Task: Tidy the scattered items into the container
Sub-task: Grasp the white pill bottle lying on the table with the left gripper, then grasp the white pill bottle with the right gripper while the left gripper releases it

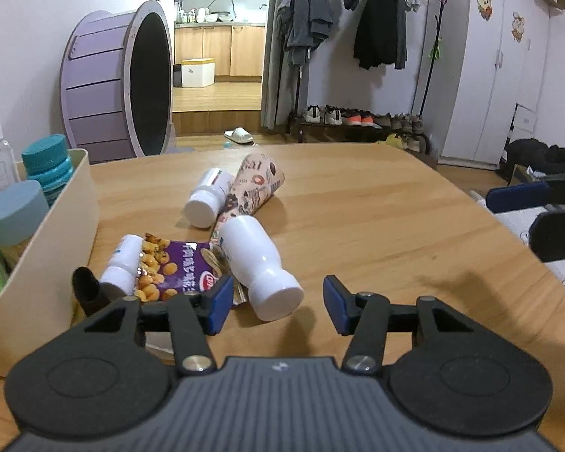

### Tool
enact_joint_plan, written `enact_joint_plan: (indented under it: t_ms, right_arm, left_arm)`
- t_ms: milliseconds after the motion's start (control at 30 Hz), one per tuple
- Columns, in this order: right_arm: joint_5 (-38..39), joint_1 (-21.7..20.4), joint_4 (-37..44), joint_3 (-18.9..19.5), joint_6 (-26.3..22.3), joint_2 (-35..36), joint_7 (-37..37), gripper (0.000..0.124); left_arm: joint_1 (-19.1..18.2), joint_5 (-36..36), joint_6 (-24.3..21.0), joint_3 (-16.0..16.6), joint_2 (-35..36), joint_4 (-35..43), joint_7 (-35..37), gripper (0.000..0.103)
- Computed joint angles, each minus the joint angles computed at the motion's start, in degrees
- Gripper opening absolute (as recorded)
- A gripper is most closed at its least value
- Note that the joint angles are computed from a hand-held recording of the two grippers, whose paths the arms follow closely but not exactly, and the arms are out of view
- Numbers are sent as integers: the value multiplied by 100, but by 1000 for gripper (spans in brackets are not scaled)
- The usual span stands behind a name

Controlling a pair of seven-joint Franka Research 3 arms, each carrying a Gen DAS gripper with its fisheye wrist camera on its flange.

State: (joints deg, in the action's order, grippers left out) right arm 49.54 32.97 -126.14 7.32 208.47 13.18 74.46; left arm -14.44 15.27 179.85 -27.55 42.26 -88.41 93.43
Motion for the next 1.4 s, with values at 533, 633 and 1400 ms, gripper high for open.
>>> enact_joint_plan:
  t_ms: [533, 633, 1400]
  right_arm:
    - [288, 111, 47, -26, -72, -2, -317, 103]
    - [333, 126, 47, -19, -72, -5, -363, 103]
    - [618, 198, 64, -33, -233, -50, -703, 103]
  left_arm:
    - [358, 642, 1080, -142, -392, -836, -219, 32]
    - [468, 909, 1247, -206, -486, -940, -411, 32]
    - [2210, 537, -764, -2681, 399, -472, 479, 32]
